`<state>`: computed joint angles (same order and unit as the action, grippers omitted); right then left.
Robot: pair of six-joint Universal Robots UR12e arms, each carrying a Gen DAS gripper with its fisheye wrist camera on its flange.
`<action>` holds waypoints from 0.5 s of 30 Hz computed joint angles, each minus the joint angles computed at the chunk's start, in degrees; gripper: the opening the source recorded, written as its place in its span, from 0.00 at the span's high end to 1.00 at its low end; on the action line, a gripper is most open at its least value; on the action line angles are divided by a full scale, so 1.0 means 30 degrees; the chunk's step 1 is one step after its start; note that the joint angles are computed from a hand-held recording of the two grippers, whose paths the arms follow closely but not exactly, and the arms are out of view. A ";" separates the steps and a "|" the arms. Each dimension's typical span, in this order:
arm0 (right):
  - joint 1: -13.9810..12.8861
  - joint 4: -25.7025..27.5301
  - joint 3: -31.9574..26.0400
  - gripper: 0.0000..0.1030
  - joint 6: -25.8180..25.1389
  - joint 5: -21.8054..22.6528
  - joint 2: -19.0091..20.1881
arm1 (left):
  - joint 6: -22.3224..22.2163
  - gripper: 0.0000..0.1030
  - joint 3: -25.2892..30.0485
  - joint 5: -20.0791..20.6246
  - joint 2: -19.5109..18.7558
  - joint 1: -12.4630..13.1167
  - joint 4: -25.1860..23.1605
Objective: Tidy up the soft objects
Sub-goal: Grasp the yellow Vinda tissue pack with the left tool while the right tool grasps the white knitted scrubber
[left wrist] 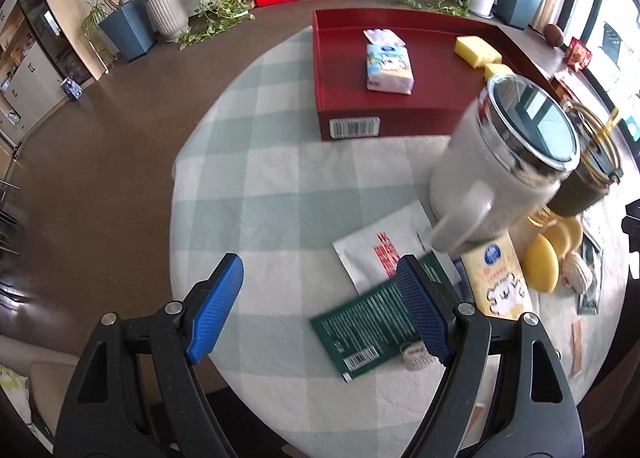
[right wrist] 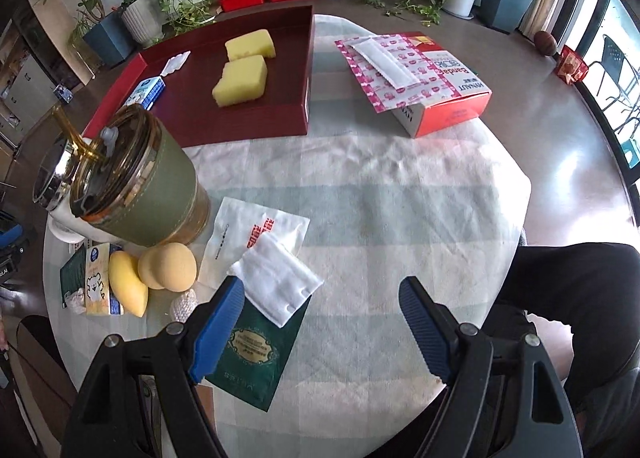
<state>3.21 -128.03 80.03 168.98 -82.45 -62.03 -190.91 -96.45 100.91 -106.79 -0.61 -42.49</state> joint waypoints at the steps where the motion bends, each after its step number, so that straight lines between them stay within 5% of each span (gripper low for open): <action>1: 0.0021 0.0047 0.0077 0.21 -0.0085 0.0004 -0.0034 | 0.0016 0.24 -0.0064 -0.0049 0.0042 -0.0073 -0.0095; 15: 0.0436 -0.0060 0.1326 0.21 -0.0736 0.0570 -0.0620 | 0.0586 0.24 -0.0175 -0.1478 0.0055 -0.0990 -0.0046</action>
<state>4.52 -128.21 84.01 166.78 -80.74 -63.89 -189.15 -96.97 96.48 -106.63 -3.58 -42.63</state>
